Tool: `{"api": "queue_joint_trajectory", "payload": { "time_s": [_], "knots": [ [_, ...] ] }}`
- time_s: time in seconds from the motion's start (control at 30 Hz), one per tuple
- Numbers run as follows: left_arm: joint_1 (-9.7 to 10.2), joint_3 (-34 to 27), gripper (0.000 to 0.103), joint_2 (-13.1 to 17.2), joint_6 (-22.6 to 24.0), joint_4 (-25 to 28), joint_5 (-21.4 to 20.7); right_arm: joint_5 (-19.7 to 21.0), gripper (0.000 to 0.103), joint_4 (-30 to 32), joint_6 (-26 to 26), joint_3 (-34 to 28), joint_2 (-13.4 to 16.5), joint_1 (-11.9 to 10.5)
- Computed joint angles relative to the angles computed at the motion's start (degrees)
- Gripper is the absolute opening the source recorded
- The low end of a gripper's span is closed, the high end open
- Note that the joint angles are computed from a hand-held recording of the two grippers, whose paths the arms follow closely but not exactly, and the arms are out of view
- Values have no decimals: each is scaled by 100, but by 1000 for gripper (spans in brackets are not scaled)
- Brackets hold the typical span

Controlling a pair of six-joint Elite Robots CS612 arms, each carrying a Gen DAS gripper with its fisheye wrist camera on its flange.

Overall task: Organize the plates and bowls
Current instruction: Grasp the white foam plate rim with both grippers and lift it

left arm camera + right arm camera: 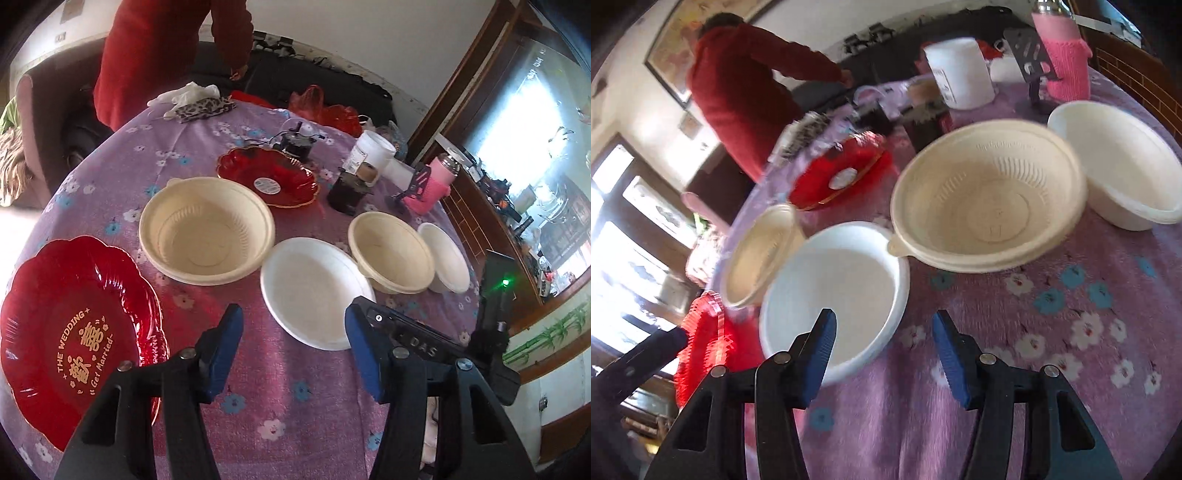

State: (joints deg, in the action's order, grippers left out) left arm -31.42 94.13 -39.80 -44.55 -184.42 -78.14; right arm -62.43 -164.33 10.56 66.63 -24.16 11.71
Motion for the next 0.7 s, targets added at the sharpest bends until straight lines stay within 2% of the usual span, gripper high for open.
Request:
{"api": "queue_joint_trajectory", "payload": {
  "time_s": [0.07, 0.13, 0.3, 0.5, 0.7],
  "knots": [
    [22, -22, 57, 6, -1, 75, -18, 271, 24, 318, 176, -209, 122, -19],
    [33, -54, 58, 29, -6, 150, -23, 382, 17, 409, 242, -240, 153, -36],
    [39, -143, 58, 101, 35, 310, -80, 525, 9, 434, -42, 87, -49, -105],
    [-28, -336, 60, 258, 196, 514, -289, 511, 8, 611, -636, 634, -422, -223],
    [-79, -639, 62, 509, 206, 858, -557, 387, 10, 643, -766, 817, -460, -284]
  ]
}}
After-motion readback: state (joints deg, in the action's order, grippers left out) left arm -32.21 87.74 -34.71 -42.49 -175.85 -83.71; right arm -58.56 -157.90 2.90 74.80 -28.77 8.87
